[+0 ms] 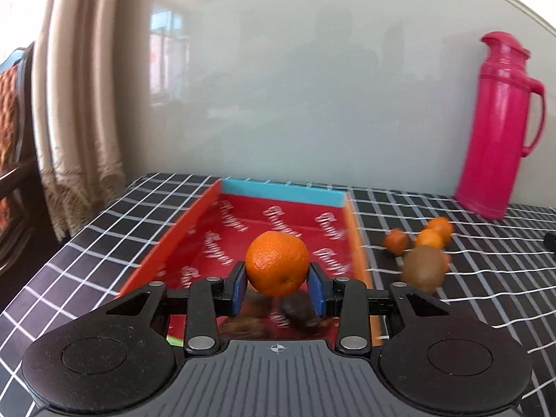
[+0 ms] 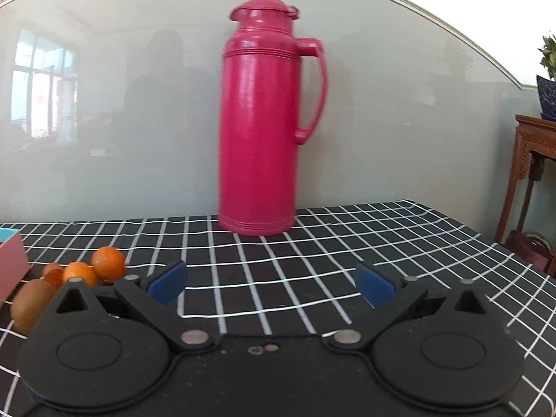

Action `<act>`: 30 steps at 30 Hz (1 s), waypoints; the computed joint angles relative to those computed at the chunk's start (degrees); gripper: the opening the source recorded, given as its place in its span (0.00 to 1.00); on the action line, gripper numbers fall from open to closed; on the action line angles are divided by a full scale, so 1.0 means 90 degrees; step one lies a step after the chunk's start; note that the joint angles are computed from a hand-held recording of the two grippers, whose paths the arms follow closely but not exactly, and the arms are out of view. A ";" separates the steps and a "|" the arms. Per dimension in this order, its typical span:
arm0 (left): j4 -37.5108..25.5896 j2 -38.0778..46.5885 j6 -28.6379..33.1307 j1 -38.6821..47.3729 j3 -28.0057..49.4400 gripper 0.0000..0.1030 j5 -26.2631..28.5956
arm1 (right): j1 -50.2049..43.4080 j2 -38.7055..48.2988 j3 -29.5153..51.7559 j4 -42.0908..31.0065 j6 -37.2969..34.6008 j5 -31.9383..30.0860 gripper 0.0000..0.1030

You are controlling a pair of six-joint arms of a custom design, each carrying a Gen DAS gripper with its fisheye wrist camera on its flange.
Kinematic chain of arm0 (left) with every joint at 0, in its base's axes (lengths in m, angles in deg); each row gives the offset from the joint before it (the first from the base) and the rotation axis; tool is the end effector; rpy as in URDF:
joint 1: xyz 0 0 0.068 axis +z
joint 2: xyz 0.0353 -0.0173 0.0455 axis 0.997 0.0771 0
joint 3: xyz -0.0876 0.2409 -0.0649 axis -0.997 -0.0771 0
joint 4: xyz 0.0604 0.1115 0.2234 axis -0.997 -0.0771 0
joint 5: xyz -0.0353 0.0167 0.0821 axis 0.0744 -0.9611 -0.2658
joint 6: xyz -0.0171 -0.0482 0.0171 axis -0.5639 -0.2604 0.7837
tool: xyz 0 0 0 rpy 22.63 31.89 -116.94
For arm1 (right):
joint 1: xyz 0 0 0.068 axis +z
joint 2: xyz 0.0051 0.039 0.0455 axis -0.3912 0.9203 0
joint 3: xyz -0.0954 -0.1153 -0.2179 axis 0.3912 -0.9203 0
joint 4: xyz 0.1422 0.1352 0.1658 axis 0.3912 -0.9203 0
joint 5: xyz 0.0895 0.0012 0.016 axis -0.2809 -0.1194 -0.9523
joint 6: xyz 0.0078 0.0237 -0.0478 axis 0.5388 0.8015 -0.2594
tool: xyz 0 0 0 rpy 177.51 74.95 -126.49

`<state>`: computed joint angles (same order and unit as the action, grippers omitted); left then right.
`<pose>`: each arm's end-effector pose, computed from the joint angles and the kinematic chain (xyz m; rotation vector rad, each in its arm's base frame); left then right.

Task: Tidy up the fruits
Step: 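Carry the mandarin into the red box and open the left gripper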

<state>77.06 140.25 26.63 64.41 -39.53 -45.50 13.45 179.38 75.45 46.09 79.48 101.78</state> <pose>0.3490 -0.1286 0.0469 0.1602 2.0498 -0.1196 0.2520 0.1447 0.0311 0.7362 1.8138 -0.6136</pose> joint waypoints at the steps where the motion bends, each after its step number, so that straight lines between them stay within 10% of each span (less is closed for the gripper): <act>1: -0.0023 0.0014 -0.0008 0.0065 0.0005 0.36 0.0034 | 0.0034 0.0048 0.0092 0.0017 -0.0083 0.0005 1.00; 30: -0.0048 0.0367 0.0077 0.0454 0.0272 0.37 -0.0104 | 0.0495 0.0741 0.1185 0.1345 -0.2074 -0.0148 1.00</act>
<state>76.63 143.55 27.32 68.50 -37.08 -46.43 17.91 186.04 86.12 58.20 60.82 100.44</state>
